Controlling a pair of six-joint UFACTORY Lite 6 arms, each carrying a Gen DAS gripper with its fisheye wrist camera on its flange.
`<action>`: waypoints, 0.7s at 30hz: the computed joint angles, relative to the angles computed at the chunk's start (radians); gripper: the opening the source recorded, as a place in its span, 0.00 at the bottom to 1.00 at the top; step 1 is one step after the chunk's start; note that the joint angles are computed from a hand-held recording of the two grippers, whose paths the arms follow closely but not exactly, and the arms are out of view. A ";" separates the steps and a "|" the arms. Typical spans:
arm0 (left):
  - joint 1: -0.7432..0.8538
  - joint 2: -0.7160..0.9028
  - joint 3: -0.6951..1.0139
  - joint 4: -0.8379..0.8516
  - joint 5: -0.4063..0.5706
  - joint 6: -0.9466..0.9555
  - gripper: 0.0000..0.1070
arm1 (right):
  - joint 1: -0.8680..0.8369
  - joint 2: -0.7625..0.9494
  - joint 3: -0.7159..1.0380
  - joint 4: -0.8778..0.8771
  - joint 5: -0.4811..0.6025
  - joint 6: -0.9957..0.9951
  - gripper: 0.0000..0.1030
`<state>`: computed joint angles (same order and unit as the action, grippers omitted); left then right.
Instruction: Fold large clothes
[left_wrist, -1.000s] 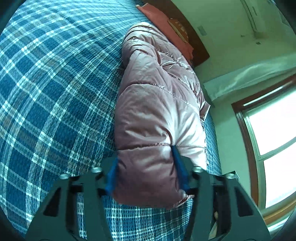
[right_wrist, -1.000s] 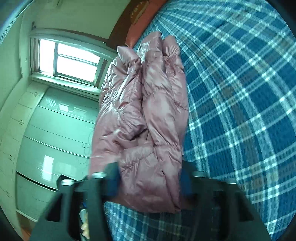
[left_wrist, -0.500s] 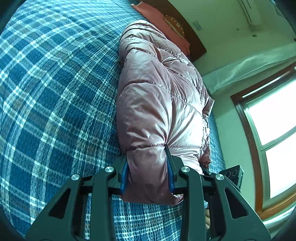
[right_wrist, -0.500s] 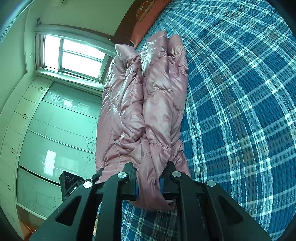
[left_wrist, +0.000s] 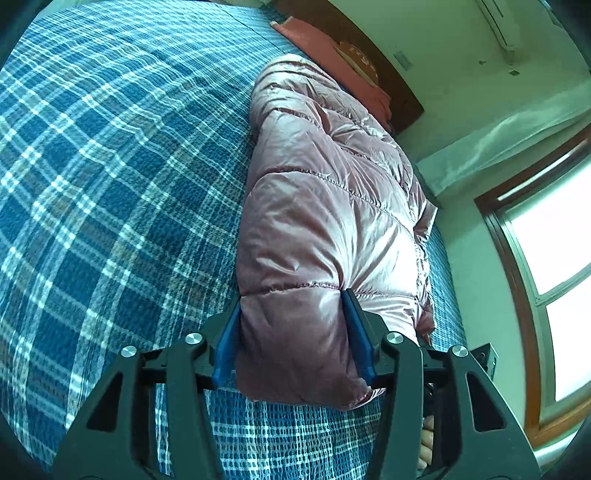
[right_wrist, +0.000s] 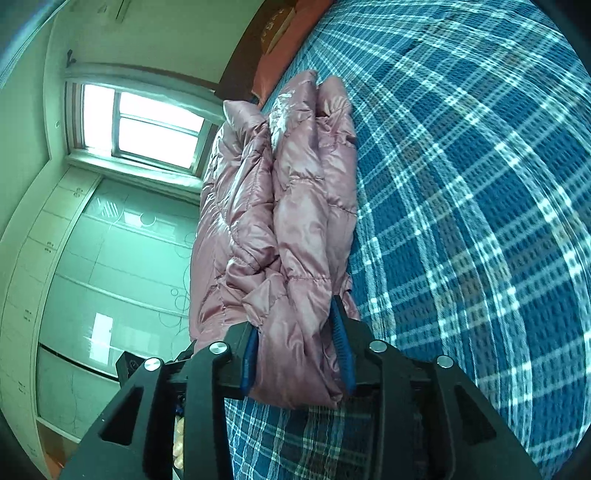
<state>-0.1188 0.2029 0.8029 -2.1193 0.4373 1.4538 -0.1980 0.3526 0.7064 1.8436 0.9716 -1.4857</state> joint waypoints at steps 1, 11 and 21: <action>-0.009 -0.015 -0.010 -0.017 -0.017 0.006 0.48 | -0.017 0.008 -0.017 0.003 0.013 -0.024 0.36; -0.068 -0.179 -0.104 -0.070 -0.194 0.009 0.54 | -0.068 -0.189 -0.208 -0.006 -0.008 -0.031 0.36; -0.264 -0.402 -0.163 -0.009 -0.591 -0.055 0.59 | -0.115 -0.689 -0.481 -0.192 -0.189 0.115 0.37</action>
<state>-0.3824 -0.1991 0.6398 -2.1283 -0.1537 1.3989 -0.3126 -0.3368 0.2255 1.6512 0.7829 -1.3712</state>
